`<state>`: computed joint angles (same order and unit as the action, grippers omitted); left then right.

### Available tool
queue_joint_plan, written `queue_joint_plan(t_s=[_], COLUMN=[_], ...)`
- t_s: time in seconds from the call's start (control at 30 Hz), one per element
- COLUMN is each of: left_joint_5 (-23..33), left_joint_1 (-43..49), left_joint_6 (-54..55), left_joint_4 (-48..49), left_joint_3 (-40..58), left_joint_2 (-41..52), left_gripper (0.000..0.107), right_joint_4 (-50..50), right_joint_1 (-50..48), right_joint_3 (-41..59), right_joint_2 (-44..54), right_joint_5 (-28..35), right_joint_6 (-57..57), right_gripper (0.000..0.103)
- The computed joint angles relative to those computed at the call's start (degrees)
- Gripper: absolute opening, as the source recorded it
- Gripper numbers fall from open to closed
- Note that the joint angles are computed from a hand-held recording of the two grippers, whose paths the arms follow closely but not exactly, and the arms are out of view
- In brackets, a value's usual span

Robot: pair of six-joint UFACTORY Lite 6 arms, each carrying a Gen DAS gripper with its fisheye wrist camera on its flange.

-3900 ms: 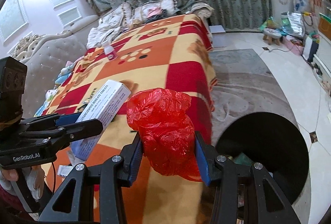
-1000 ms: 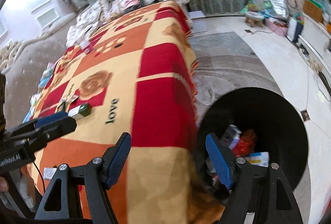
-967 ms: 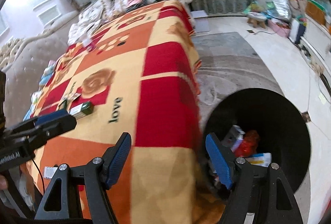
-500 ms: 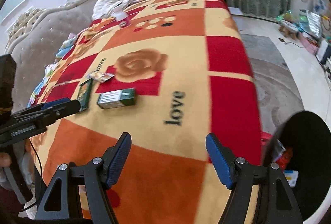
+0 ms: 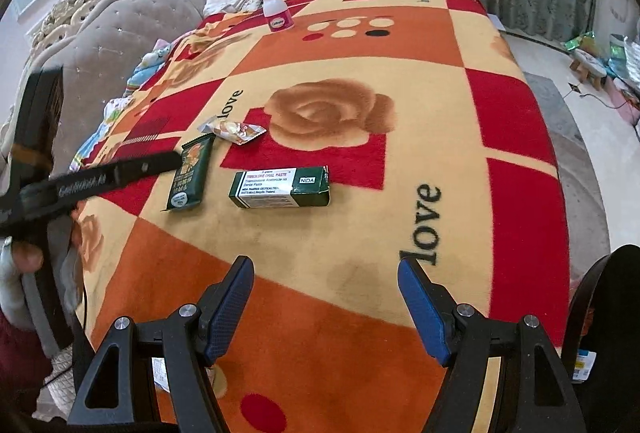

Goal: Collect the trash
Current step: 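Move both open tools back over the bedspread, then grasp the white snack wrapper with the left tool while the right tool grasps the green Trivolone box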

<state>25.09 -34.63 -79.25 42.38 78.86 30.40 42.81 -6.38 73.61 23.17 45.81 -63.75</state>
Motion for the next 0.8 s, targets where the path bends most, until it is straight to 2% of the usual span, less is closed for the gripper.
queue_joint_plan(t_s=[0.23,0.37,0.53,0.63,0.73,0.8], left_joint_5=[8.33,13.48,17.36,15.11,9.20,7.55], left_joint_1=[3.33,2.90,4.44,7.40,9.92,10.78], left_joint_6=[20.91,26.44,30.11,33.58,36.65,39.05], left_joint_4=[-9.71,-10.10,-11.45,-16.65,-20.08,-21.27], left_joint_3=[15.85,26.57,41.02,43.81,37.72,35.14], left_joint_2=[12.70,20.68,29.96,30.87,26.39,24.61], left_gripper=[0.055,0.055,0.055,0.055,0.055,0.055], right_joint_4=[-0.29,-0.49,-0.81,-1.09,-0.57,-0.34], right_joint_1=[-0.80,-0.84,-0.43,0.26,1.20,2.23], right_joint_3=[1.65,3.05,4.05,5.30,6.56,7.10], right_joint_2=[1.27,2.57,3.30,4.51,5.99,6.96], right_joint_5=[0.89,1.37,1.43,1.22,1.50,1.27], right_joint_6=[0.75,1.66,2.57,3.80,4.72,5.19], right_gripper=[0.072,0.072,0.072,0.072,0.072,0.072])
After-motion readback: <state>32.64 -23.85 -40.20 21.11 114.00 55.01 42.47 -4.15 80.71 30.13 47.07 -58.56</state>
